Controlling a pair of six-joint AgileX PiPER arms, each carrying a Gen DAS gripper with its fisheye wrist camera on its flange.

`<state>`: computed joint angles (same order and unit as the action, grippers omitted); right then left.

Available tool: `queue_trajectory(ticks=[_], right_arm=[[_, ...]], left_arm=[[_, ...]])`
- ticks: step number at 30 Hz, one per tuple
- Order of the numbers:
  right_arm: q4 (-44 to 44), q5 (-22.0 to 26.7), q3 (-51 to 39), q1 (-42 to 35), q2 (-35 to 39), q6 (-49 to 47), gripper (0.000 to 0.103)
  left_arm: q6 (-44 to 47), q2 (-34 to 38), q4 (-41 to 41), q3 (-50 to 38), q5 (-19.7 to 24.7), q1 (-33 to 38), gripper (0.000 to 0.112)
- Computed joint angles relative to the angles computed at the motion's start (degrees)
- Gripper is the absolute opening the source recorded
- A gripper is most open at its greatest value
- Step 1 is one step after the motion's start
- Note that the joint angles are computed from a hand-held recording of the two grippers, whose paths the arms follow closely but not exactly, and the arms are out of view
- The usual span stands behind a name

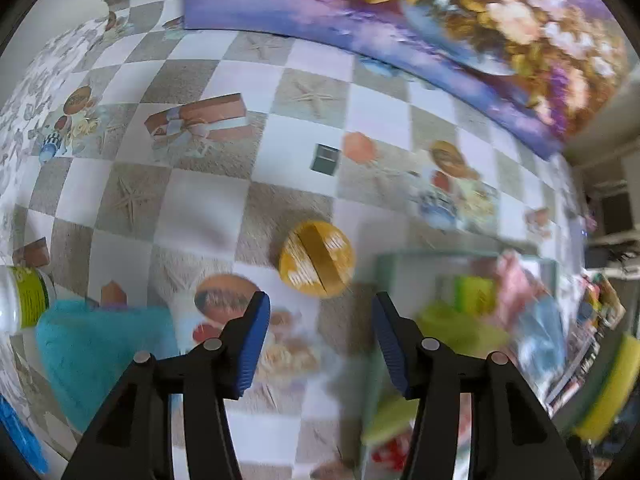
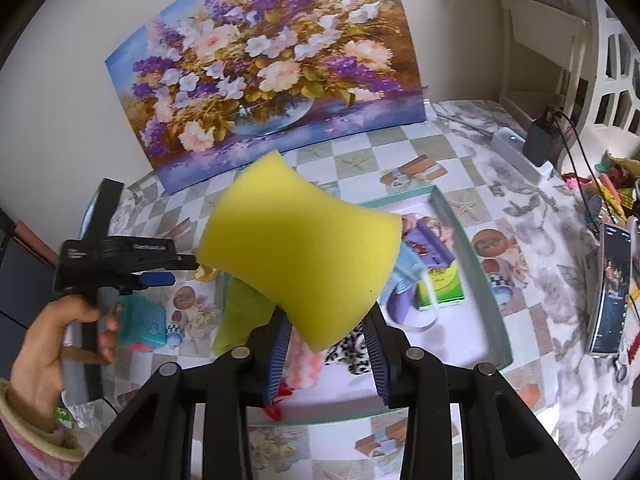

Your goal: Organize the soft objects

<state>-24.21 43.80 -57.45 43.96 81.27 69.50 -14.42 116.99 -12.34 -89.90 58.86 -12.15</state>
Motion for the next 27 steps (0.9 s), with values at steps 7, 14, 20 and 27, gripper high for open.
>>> queue_trajectory(ticks=[7,14,20,27], right_arm=[[1.7,-0.9,2.0,-3.7,-1.5,-2.7,0.039],[2.7,-2.0,3.0,-5.2,-2.4,-4.3,0.039],[3.5,-2.8,3.3,-4.9,-2.5,-4.8,0.039],[4.2,-3.6,3.7,-4.4,-3.0,-5.5,0.039]], left_arm=[[-2.4,6.0,-0.6,-3.1,-1.3,0.3,0.056],[-3.3,6.1,-0.4,-1.6,-3.9,-0.5,0.044],[-3.1,1.1,0.7,2.8,-6.7,-2.0,0.028],[2.9,-8.3,-4.4,10.2,-10.3,-0.9,0.026]])
